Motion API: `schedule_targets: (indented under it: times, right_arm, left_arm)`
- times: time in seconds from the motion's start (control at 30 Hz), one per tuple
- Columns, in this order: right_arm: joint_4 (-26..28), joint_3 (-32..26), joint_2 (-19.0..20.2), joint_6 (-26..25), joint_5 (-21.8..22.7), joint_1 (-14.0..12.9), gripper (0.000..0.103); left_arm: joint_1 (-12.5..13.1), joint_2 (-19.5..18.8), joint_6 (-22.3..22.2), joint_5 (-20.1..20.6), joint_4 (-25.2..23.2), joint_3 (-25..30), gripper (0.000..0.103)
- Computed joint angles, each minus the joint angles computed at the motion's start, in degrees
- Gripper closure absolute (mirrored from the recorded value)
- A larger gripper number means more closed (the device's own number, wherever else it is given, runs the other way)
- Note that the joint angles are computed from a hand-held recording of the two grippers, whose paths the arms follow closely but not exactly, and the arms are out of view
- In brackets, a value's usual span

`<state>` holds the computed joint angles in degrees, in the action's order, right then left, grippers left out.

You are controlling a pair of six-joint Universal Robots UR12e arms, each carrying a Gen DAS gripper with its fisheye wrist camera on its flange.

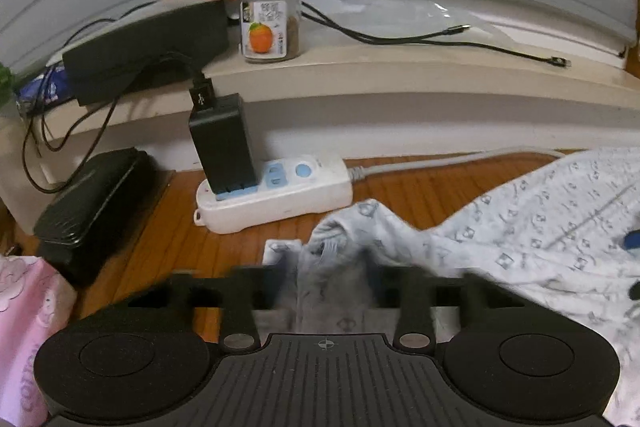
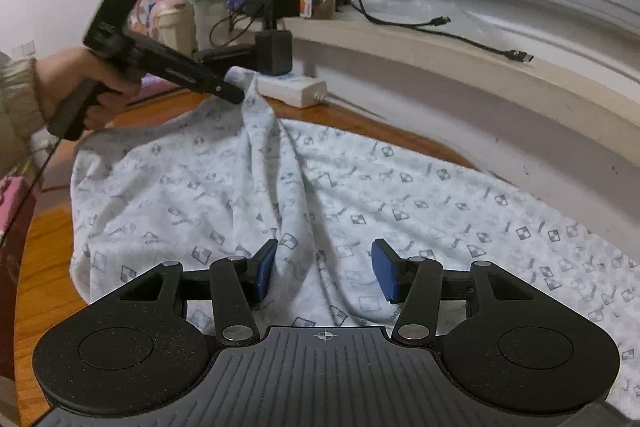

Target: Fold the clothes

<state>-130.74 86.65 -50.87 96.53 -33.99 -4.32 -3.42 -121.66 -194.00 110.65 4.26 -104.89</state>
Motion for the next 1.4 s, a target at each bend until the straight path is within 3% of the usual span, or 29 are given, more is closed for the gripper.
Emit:
schedule_targets:
  times: [0.17,0.23,0.27,0.3,0.37,0.47,0.67,0.73,0.83,0.93,1.0,1.2,1.4]
  right_arm:
    - [2.8,-0.96,0.24,-0.2,0.45,-0.12,0.064]
    - [3.46,-1.09,0.13,-1.04,1.07,-0.11,0.072]
    - [2.56,-0.96,0.06,-0.62,1.48,-0.07,0.082]
    - [1.55,-0.82,-0.01,-0.12,1.88,-0.03,0.091]
    - [-1.64,-0.43,-0.12,1.62,2.51,0.11,0.098]
    - [-10.4,0.54,0.14,7.08,2.68,0.32,0.099]
    - [-25.53,0.57,1.16,12.82,0.02,1.36,0.099]
    - [-22.4,-1.04,1.17,11.48,-3.52,2.18,0.098]
    - [-21.99,-1.98,1.74,12.47,-7.94,2.91,0.089]
    - [-17.86,-2.16,1.32,12.5,-8.14,2.24,0.082]
    - [-16.34,-1.4,0.47,11.76,-7.64,1.15,0.076]
    - [-13.78,1.82,-2.48,11.06,-6.76,-3.38,0.069]
    - [-19.32,6.07,-4.22,16.71,-8.83,-7.57,0.066]
  left_arm:
    - [0.37,3.1,-2.08,1.02,1.5,-3.08,0.093]
    - [0.43,3.91,-2.64,1.19,1.14,-3.75,0.093]
    - [0.39,4.03,-2.72,1.46,0.73,-3.81,0.091]
    - [0.23,3.93,-2.92,2.26,0.02,-3.6,0.082]
    - [-0.33,3.25,-3.89,4.9,-1.01,-2.78,0.068]
    - [-1.47,2.05,-4.59,8.2,0.86,-1.98,0.048]
    - [-3.34,0.73,-1.21,6.27,5.44,-1.23,0.041]
    - [-3.94,-0.12,-0.44,5.4,7.38,-0.77,0.035]
    - [-4.65,-1.63,0.94,4.22,8.78,0.52,0.029]
    - [-4.92,-3.14,0.92,2.83,9.49,2.07,0.029]
    - [-4.96,-4.27,1.8,0.41,11.62,3.14,0.026]
    - [-5.91,-7.74,7.11,-5.55,13.38,7.85,0.023]
    - [-6.45,-11.19,10.8,-10.99,12.11,12.25,0.022]
